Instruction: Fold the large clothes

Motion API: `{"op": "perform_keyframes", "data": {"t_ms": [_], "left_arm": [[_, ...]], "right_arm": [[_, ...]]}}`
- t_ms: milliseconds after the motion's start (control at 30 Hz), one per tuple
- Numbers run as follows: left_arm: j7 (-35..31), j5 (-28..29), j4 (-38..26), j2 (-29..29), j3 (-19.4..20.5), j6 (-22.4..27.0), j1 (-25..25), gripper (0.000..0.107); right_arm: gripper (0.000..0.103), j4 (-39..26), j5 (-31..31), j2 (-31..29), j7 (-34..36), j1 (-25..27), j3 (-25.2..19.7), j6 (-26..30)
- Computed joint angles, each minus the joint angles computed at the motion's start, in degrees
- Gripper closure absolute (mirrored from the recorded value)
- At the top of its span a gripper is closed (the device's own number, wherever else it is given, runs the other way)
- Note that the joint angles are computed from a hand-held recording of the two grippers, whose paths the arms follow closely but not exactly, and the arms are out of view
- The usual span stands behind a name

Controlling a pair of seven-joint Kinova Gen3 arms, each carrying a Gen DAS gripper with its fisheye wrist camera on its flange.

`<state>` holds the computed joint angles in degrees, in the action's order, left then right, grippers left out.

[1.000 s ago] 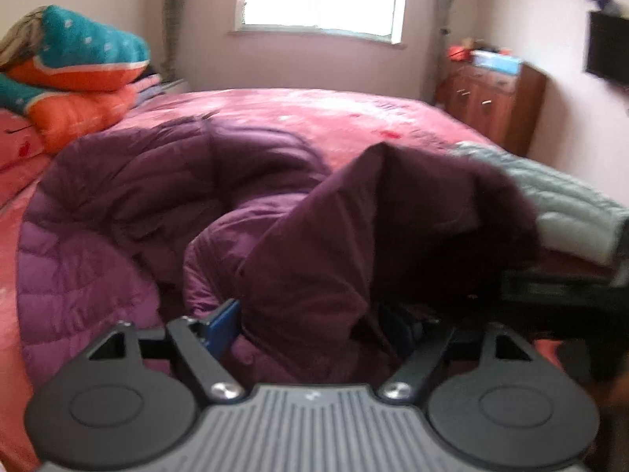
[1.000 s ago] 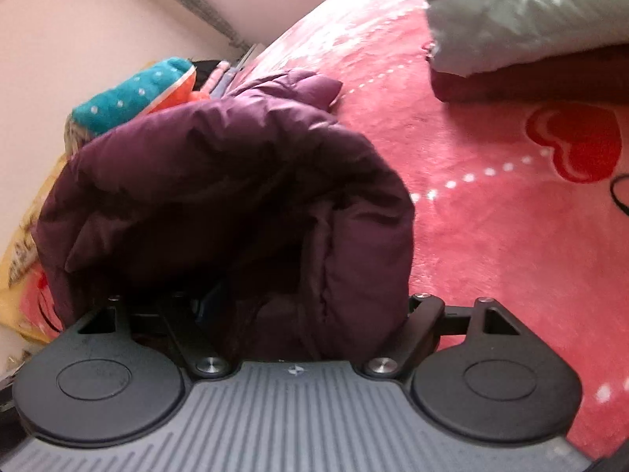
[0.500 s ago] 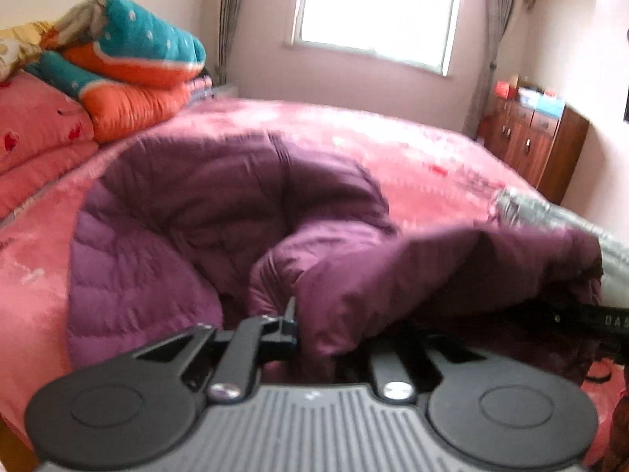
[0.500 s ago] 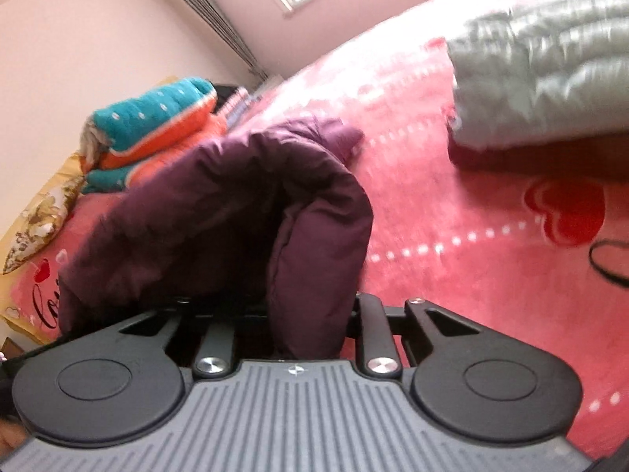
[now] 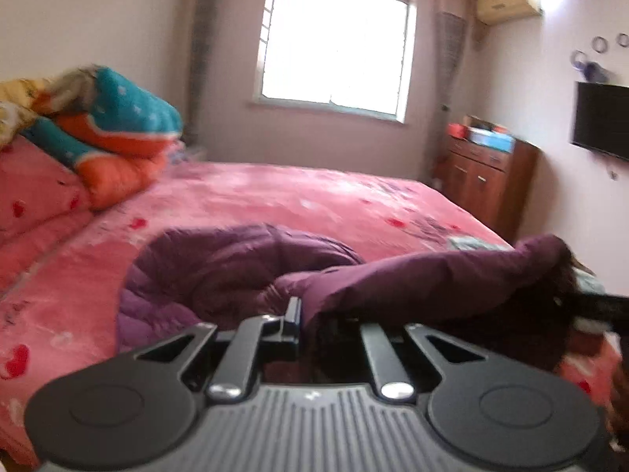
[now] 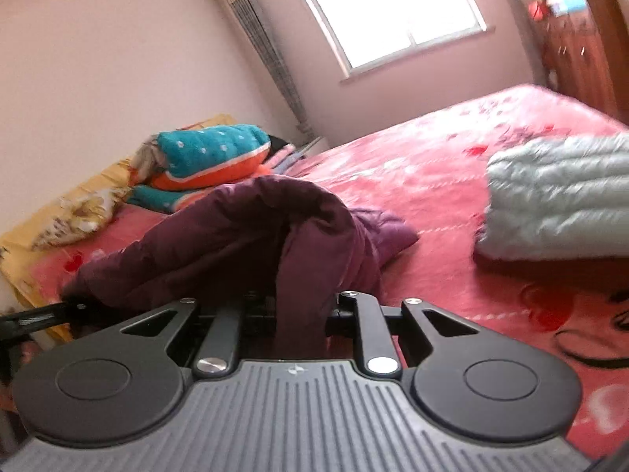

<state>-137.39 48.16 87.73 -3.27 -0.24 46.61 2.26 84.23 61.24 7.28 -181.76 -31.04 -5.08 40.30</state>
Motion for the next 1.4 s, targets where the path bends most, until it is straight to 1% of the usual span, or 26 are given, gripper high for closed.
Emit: {"op": "perform_keyframes", "data": {"t_ms": [67, 100, 200, 267, 300, 333, 367, 433, 500, 533, 567, 633, 667, 700, 767, 800, 867, 933, 1000, 1033, 1100, 1167, 1233, 1267, 1333, 1400], "left_arm": [[-2.5, 1.1, -0.8, 1.0, -0.6, 4.6, -0.4, 0.1], [-3.3, 1.0, -1.1, 1.4, -0.5, 6.6, -0.5, 0.098], [-6.0, 1.3, -1.8, 2.2, -0.2, 12.5, -1.4, 0.095], [-7.3, 1.5, -2.5, 2.5, -0.1, 15.3, -2.2, 0.095], [-7.6, 2.0, -3.0, 2.5, -0.2, 16.8, -2.6, 0.095], [-8.5, 3.2, -3.3, 2.6, -0.6, 18.2, -3.3, 0.095], [-9.1, 4.2, -3.6, 2.6, -0.9, 19.4, -3.9, 0.095], [-9.5, 5.4, -4.6, 2.5, -1.0, 20.1, -4.7, 0.095], [-9.3, 6.3, -6.3, 3.2, -1.0, 20.7, -5.3, 0.095], [-9.2, 7.0, -6.9, 3.5, -0.8, 20.8, -5.5, 0.094], [-9.3, 7.8, -7.4, 3.9, -0.7, 20.6, -5.8, 0.092], [-9.6, 8.4, -7.6, 4.6, 0.6, 18.1, -5.8, 0.088], [-9.3, 7.9, -7.9, 5.3, 1.0, 15.7, -4.8, 0.087], [-9.2, 7.8, -7.9, 6.0, 0.3, 13.4, -2.8, 0.086], [-9.7, 8.4, -8.2, 8.6, -2.6, 8.8, 2.5, 0.085], [-9.0, 7.5, -8.6, 9.8, -3.8, 6.4, 5.1, 0.085], [-8.6, 6.3, -9.3, 13.0, -5.7, 1.8, 9.7, 0.084], [-6.1, 5.2, -10.1, 17.0, -3.5, -2.9, 10.6, 0.084], [-2.9, 1.8, -10.7, 20.0, 1.7, -7.2, 8.5, 0.084], [-1.3, -0.5, -11.1, 21.7, 3.3, -9.5, 8.4, 0.084], [2.8, -5.1, -12.4, 24.5, 6.0, -11.4, 7.5, 0.084], [5.5, -8.9, -12.5, 26.7, 9.8, -12.4, 5.1, 0.084], [6.3, -10.7, -11.9, 27.8, 10.5, -13.9, 4.5, 0.084], [6.1, -10.8, -11.4, 28.2, 11.3, -14.6, 3.7, 0.083], [4.2, -8.6, -11.2, 29.1, 15.0, -14.2, -0.3, 0.082], [1.7, -6.3, -10.5, 29.4, 18.1, -15.9, -3.3, 0.08]], "right_arm": [[0.082, -1.4, -0.1, 0.9, 2.6, 0.8, -1.5, 4.7], [0.082, -2.1, -1.1, 1.3, 3.5, 2.8, -3.6, 7.0], [0.08, -4.4, -7.7, 2.7, 7.8, 10.8, -9.7, 10.9], [0.066, -3.5, -12.4, 2.1, 7.9, 16.0, -13.0, 9.9], [0.063, -2.3, -14.7, 1.3, 7.2, 18.5, -14.2, 8.0], [0.055, -0.8, -16.2, 0.3, 5.9, 20.7, -15.1, 5.7], [0.042, 1.1, -16.8, -0.9, 3.8, 22.8, -16.1, 3.3], [0.033, 4.7, -15.7, -3.2, -0.9, 25.3, -16.8, -1.2], [0.026, 8.1, -13.5, -6.0, -5.5, 24.6, -14.7, -5.7], [0.01, 9.3, -11.3, -7.0, -7.9, 22.7, -12.7, -7.0], [0.0, 10.0, -8.9, -7.9, -10.2, 20.3, -10.5, -7.4], [0.0, 10.3, -4.3, -8.3, -13.9, 15.1, -6.0, -6.2], [0.0, 9.8, -2.4, -7.7, -14.4, 12.4, -3.4, -5.4], [0.0, 9.3, -1.3, -7.1, -14.1, 9.8, -1.0, -4.4], [0.0, 7.3, -1.9, -4.9, -11.6, 5.4, 4.2, -2.8], [0.0, 6.2, -3.5, -3.4, -9.7, 4.4, 6.5, -3.2], [0.001, 4.4, -7.1, -1.9, -5.1, 3.9, 8.0, -3.2], [0.001, 1.8, -9.0, 1.1, -0.4, 7.0, 5.4, -1.7], [0.0, -1.6, -11.1, 4.6, 4.2, 12.3, 0.6, -0.2], [0.0, -3.4, -12.4, 6.1, 6.6, 15.0, -2.0, 0.3], [0.0, -7.6, -14.8, 9.9, 11.2, 20.3, -6.4, 0.3], [0.0, -12.2, -17.6, 13.8, 15.9, 22.7, -7.9, 1.3], [0.0, -16.3, -18.1, 17.7, 20.6, 23.7, -8.0, 1.1], [0.0, -18.4, -17.0, 19.5, 22.9, 24.4, -9.2, 2.0], [0.0, -22.9, -13.7, 23.3, 27.5, 25.7, -12.7, 5.4], [0.0, -27.0, -12.3, 27.2, 32.2, 26.4, -14.3, 6.3]]}}
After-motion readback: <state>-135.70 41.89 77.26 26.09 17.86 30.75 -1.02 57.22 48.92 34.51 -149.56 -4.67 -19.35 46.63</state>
